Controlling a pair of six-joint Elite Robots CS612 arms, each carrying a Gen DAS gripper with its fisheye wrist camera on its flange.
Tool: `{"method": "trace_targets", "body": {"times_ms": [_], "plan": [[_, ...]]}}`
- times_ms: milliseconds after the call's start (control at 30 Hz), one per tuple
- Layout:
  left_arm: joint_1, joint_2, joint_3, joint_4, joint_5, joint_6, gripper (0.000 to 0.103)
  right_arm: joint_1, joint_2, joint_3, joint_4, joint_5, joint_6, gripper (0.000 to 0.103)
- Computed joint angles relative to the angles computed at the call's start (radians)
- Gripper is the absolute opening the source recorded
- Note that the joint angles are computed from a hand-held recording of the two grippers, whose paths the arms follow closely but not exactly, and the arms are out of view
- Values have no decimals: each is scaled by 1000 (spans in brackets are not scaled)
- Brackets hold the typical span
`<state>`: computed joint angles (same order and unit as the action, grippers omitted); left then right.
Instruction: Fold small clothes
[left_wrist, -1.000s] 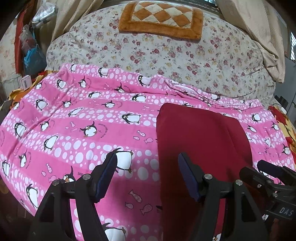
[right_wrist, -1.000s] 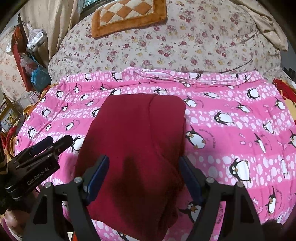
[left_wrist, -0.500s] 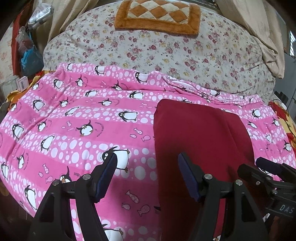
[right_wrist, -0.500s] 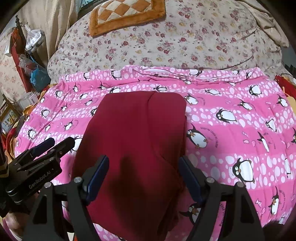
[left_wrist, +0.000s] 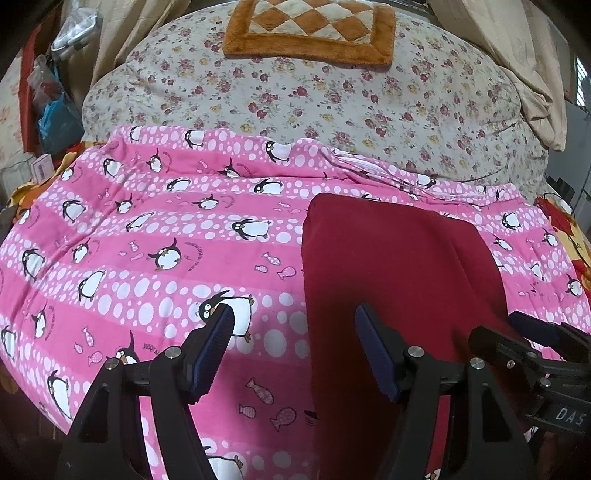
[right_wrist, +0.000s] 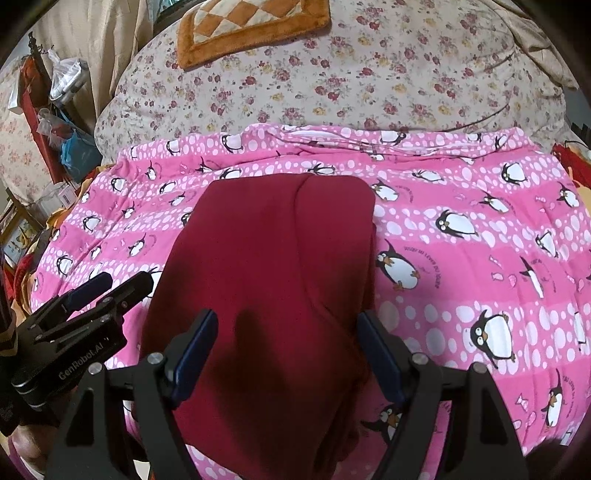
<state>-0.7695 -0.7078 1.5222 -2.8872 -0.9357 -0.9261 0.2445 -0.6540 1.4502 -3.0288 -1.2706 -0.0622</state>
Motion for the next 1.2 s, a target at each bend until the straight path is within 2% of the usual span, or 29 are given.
{"method": "trace_targets", "body": {"times_ms": [1200], "plan": [[0, 1, -3, 3, -4, 1, 49, 6, 2, -1, 14, -14, -4, 83]]}}
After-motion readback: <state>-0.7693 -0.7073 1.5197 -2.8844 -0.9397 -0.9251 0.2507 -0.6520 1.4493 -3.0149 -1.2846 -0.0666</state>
